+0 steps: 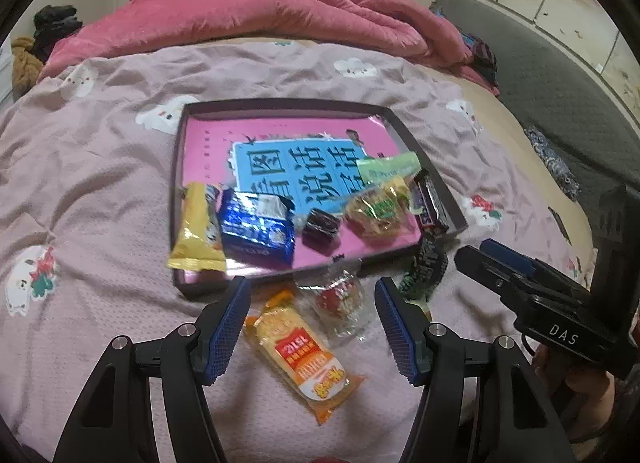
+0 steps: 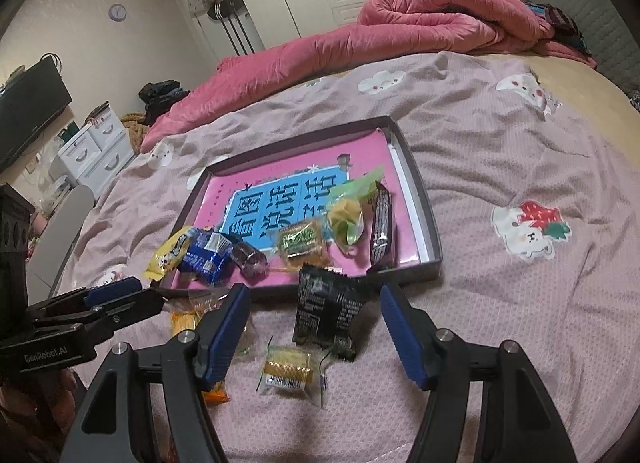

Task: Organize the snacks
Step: 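Open the left tool over the tray, then withdraw both tools toward the remaining snacks, then grasp the clear red-candy bag with the left tool while the right tool grasps the black bag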

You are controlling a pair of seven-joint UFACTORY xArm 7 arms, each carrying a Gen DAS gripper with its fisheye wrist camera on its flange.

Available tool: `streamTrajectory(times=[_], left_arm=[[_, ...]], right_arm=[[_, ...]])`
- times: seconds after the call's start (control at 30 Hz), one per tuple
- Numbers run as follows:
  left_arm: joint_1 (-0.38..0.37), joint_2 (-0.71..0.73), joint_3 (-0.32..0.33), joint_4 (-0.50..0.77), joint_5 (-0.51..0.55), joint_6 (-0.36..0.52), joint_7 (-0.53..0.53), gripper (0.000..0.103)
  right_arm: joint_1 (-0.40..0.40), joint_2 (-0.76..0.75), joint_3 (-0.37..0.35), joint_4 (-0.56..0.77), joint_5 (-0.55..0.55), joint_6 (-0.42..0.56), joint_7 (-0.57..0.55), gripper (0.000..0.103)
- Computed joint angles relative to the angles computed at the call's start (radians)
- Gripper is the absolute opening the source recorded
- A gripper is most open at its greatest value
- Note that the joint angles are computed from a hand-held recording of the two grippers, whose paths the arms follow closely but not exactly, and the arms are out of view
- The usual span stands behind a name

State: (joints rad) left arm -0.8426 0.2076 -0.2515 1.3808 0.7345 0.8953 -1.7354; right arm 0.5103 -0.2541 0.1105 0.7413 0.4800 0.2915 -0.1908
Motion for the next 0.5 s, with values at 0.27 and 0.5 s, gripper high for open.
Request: streamTrajectory(times=[0.27,0.5], left_arm=[[-0.010,0.044,0.010,0.021,-0.024,-0.048,0.019,0.066],[-0.011,0.074,0.028,0.022,-0.069,-0.092,0.040,0.066]], right_arm=[[-0.001,0.022,0.003,-0.009,0.004,0.010,0.002,0.067],[-0.005,0.074,-0.015,0.017,0.113,0.045,-0.057,0.067]])
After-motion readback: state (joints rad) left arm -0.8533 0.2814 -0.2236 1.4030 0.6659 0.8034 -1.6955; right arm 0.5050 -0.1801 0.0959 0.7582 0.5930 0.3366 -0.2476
